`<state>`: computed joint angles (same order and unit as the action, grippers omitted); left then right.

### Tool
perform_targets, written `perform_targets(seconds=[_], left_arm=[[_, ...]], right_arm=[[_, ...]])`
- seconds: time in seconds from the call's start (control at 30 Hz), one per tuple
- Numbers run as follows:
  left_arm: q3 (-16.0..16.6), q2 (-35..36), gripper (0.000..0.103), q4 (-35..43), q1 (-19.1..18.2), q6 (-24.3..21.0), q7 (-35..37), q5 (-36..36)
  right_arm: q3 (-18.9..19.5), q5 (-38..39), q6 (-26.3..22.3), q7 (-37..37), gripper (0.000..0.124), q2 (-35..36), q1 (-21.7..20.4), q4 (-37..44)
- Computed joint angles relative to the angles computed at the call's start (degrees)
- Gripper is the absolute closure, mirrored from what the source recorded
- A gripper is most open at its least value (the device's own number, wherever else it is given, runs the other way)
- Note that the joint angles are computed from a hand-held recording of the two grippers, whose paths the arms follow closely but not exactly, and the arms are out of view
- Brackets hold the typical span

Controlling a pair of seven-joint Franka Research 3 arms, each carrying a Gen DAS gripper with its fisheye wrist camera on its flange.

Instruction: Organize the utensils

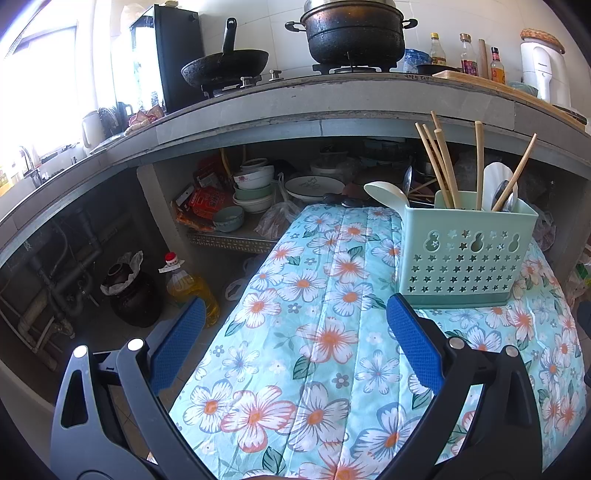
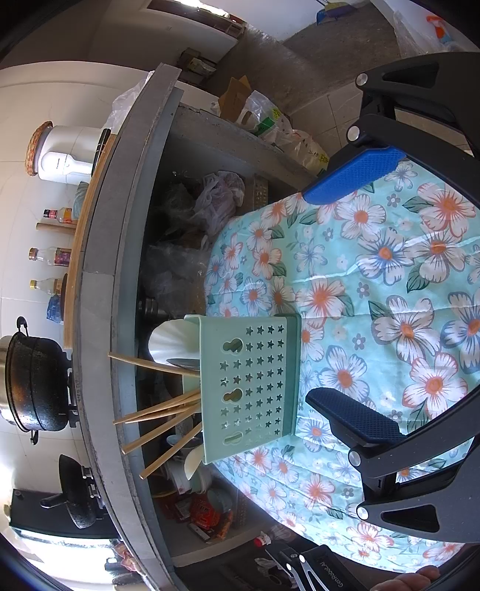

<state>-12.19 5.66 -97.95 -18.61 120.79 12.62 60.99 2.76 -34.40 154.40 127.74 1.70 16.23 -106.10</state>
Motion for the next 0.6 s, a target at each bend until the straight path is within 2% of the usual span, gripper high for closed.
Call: perform_targets(seconds=[0.6], left_arm=[[0.0, 0.0, 0.008, -0.1, 0.0, 0.3, -0.1, 0.0]], right_arm=[[0.0, 0.0, -0.2, -0.2, 0.027, 0.1, 0.2, 0.3]])
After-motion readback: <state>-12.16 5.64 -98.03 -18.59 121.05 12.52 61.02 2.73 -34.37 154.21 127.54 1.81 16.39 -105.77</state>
